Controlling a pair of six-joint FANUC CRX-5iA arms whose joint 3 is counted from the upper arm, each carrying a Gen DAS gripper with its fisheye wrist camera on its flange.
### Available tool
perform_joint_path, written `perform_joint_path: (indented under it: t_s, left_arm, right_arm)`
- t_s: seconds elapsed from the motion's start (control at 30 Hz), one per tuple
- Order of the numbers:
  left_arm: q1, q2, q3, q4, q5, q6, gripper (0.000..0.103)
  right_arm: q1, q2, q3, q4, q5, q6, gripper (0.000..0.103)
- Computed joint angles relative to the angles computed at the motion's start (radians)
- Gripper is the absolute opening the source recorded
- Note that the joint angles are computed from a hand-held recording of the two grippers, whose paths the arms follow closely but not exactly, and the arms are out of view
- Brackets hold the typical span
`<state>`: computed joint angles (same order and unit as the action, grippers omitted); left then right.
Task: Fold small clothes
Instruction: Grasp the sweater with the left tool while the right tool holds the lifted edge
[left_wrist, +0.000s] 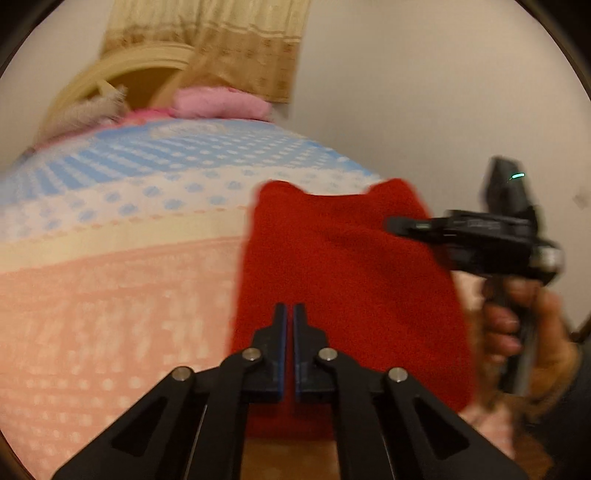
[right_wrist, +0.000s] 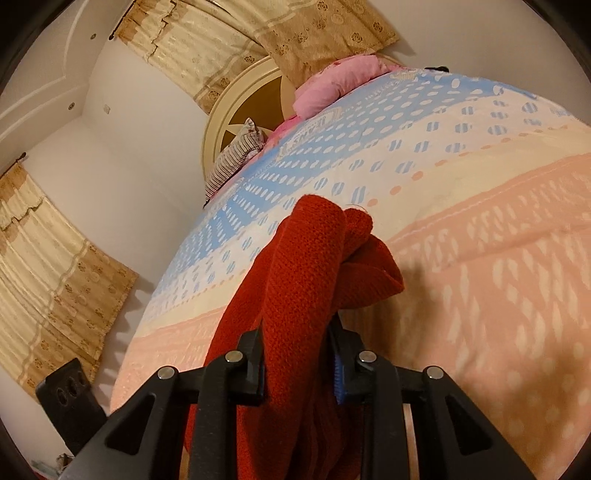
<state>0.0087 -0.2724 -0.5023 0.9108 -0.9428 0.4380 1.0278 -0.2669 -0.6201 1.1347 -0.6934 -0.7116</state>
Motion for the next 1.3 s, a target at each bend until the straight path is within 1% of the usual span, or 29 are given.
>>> perform_joint_path:
  t_s: [0.03,0.07,0.1,0.13,0.17,0.2,0.27,0.3,0.33,0.37,0.4,0.43,0.47,0.5,0.53,0.6,0.7,0.93,1.17,1.27,1.3]
  left_arm:
    - [-0.001,0.006,0.007,-0.014,0.022,0.026,0.01]
    - [0.002,0.017,0.016,-0.015,0.02,0.037,0.018]
    - [0.003,0.03,0.032,-0.038,0.029,0.064,0.047]
    - [0.003,0.035,0.036,-0.048,0.045,0.074,0.068]
    - [0.001,0.039,0.023,-0.023,0.074,0.054,0.071]
    - [0.002,0.051,0.025,-0.013,0.065,0.04,0.072]
    - [0.009,0.107,0.066,-0.036,-0.012,0.052,0.072]
    - [0.01,0.122,0.071,-0.036,-0.027,0.061,0.072]
    - [0.014,0.139,0.074,-0.022,-0.043,0.066,0.072]
    - [0.023,0.171,0.084,0.003,-0.087,0.074,0.072]
    - [0.03,0.181,0.087,0.01,-0.114,0.083,0.067]
    - [0.037,0.202,0.096,0.022,-0.152,0.09,0.05]
    - [0.046,0.232,0.107,0.05,-0.21,0.082,0.04]
    - [0.047,0.231,0.103,0.061,-0.216,0.077,0.037]
    - [0.042,0.216,0.096,0.057,-0.2,0.066,0.033]
    - [0.038,0.195,0.088,0.055,-0.185,0.051,0.027]
    - [0.049,0.166,0.078,0.069,-0.212,0.066,0.023]
    - [0.047,0.096,0.044,0.129,-0.256,0.001,0.019]
    - [0.047,0.058,0.022,0.17,-0.328,-0.019,0.016]
    - [0.034,0.034,0.009,0.181,-0.353,-0.036,0.011]
    - [0.03,0.029,0.006,0.184,-0.361,-0.038,0.007]
  right_arm:
    - [0.004,-0.001,0.001,-0.005,-0.005,0.002,0.026]
    - [0.009,-0.002,0.001,-0.012,-0.012,0.004,0.026]
    - [0.012,-0.004,0.0,-0.014,-0.016,0.002,0.026]
    - [0.016,-0.006,-0.002,-0.014,-0.019,-0.001,0.026]
    - [0.017,-0.007,-0.004,-0.016,-0.019,0.001,0.026]
    - [0.018,-0.008,-0.004,-0.022,-0.02,0.009,0.026]
    - [0.012,-0.012,-0.013,-0.017,-0.01,0.002,0.026]
    - [0.011,-0.015,-0.019,-0.012,-0.005,-0.006,0.026]
    - [0.009,-0.015,-0.022,-0.011,-0.002,-0.01,0.026]
    - [0.006,-0.017,-0.03,-0.007,0.003,-0.019,0.026]
    - [0.004,-0.018,-0.038,0.001,0.008,-0.033,0.026]
    - [0.0,-0.021,-0.047,0.008,0.015,-0.049,0.026]
    - [-0.004,-0.023,-0.056,0.014,0.022,-0.062,0.026]
    - [-0.007,-0.025,-0.063,0.019,0.026,-0.077,0.026]
    - [-0.007,-0.027,-0.067,0.027,0.024,-0.089,0.026]
    - [0.003,-0.029,-0.066,0.036,0.008,-0.092,0.026]
    - [0.035,-0.027,-0.048,0.04,-0.04,-0.084,0.026]
    - [0.144,-0.053,-0.013,0.028,-0.186,-0.047,0.026]
    - [0.262,-0.112,-0.027,0.032,-0.343,-0.081,0.026]
    - [0.334,-0.145,-0.041,0.029,-0.431,-0.104,0.026]
    - [0.362,-0.156,-0.044,0.026,-0.467,-0.112,0.026]
